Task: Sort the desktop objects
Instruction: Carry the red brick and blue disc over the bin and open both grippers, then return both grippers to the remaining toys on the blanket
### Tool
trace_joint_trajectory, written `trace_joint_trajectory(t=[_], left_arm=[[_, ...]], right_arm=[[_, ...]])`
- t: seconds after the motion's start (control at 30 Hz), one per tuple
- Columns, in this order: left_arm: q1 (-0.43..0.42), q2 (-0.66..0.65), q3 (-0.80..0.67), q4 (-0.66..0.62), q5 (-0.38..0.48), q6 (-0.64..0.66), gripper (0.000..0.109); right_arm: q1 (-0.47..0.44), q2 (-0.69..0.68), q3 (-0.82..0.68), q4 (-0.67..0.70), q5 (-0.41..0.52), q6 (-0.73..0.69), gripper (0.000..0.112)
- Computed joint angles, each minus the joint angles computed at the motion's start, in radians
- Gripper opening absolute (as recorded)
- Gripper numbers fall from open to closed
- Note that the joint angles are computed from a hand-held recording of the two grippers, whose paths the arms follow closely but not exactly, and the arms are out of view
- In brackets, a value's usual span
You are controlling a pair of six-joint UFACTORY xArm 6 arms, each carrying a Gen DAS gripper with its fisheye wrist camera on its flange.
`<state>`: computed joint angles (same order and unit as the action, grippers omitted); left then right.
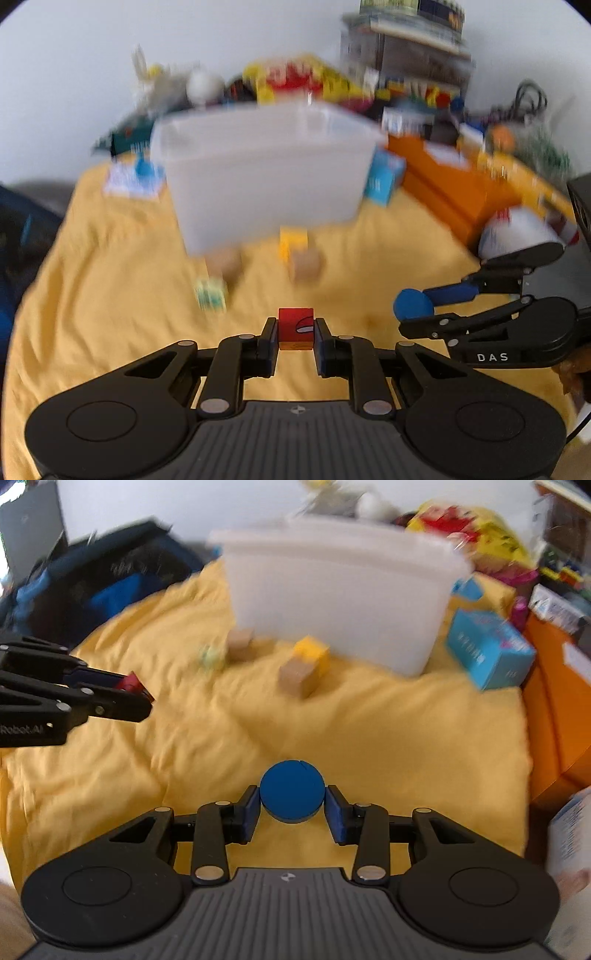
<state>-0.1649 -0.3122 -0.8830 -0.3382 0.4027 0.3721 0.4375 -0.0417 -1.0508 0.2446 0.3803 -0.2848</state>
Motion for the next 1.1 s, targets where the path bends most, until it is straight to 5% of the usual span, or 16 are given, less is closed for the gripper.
trace_joint_trajectory(t=[0.33,0.43,0.57,0.67,0.73,1.1], left_arm=[[0.036,0.365,-0.523,-0.04,-0.107,0.039,0.022],[0.037,0.507,-0.707,0.071,-0.076,-0.039,0.022],[0.044,0.696,-0.943,0.18,0.07,-0.143,0.022],[0.041,0.741,-0.974,0.258,0.106,-0.213,0.024],[0.041,0.731,-0.942,0.283,0.089,-0.237,0.035],[0.057,0.516,-0.667,0.086,-0.023,-0.096,0.045]], right_arm=[[-0.053,0.226,-0.442,-0.182,-0.078,0.092,0.042],[-0.06,0.357,-0.639,-0.245,-0.02,0.158,0.042],[-0.066,0.512,-0.86,-0.298,0.119,0.263,0.042],[-0.065,0.564,-0.916,-0.316,0.156,0.284,0.042],[-0.064,0.579,-0.93,-0.327,0.173,0.285,0.048],[-0.052,0.491,-0.798,-0.252,0.09,0.192,0.048]])
